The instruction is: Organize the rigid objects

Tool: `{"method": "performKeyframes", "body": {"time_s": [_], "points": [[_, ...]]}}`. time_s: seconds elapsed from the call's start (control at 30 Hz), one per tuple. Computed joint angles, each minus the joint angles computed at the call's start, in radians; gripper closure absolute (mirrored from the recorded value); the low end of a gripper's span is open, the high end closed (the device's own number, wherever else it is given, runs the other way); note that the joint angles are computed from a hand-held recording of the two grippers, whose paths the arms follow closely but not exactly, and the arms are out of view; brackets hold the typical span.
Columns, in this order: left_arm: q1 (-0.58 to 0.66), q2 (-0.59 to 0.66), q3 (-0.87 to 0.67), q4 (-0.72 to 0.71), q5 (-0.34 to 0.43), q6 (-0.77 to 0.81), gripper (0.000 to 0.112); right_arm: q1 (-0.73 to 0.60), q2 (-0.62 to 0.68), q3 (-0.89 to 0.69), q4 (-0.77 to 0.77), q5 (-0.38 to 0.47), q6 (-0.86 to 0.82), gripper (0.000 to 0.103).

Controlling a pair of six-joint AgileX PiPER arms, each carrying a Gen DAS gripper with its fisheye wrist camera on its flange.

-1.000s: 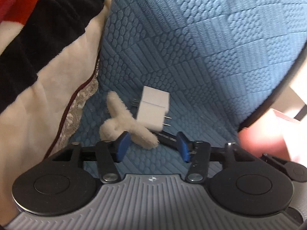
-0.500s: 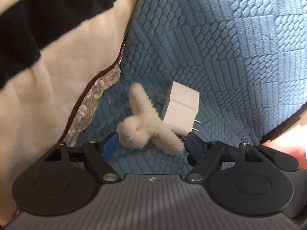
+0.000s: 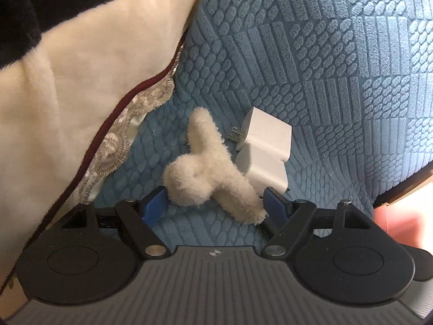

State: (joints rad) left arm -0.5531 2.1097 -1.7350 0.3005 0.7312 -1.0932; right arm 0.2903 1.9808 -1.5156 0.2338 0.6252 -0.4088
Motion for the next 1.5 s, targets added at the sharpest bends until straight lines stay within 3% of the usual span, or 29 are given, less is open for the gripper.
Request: {"method": "performKeyframes", "body": {"time_s": [0.37, 0.43, 0.97, 1.0, 1.03, 1.17, 1.33, 1.5], "points": [[0.004, -0.051, 0.078, -0.059, -0.077, 0.064, 0.045, -0.007, -0.096, 0.090, -0.082, 0.024, 0.067, 0.073], [0.000, -0.078, 0.114, -0.068, -0.098, 0.069, 0.053, -0.014, -0.123, 0.115, -0.081, 0.031, 0.072, 0.073], [-0.135, -0.265, 0.357, -0.007, -0.174, -0.059, 0.054, 0.032, -0.350, 0.331, -0.202, 0.059, 0.221, 0.073], [-0.147, -0.275, 0.365, -0.007, -0.177, -0.059, 0.070, 0.040, -0.364, 0.342, -0.216, 0.060, 0.238, 0.073], [-0.155, -0.284, 0.374, -0.021, -0.177, -0.047, 0.076, 0.048, -0.376, 0.351, -0.229, 0.061, 0.251, 0.073], [-0.198, -0.314, 0.403, 0.005, -0.178, -0.080, 0.076, 0.071, -0.434, 0.410, -0.266, 0.066, 0.311, 0.073], [-0.235, -0.342, 0.443, 0.013, -0.199, -0.104, 0.087, 0.094, -0.499, 0.479, -0.315, 0.066, 0.382, 0.073], [-0.278, -0.375, 0.487, 0.073, -0.219, -0.204, 0.088, 0.110, -0.575, 0.555, -0.357, 0.068, 0.458, 0.073]]}}
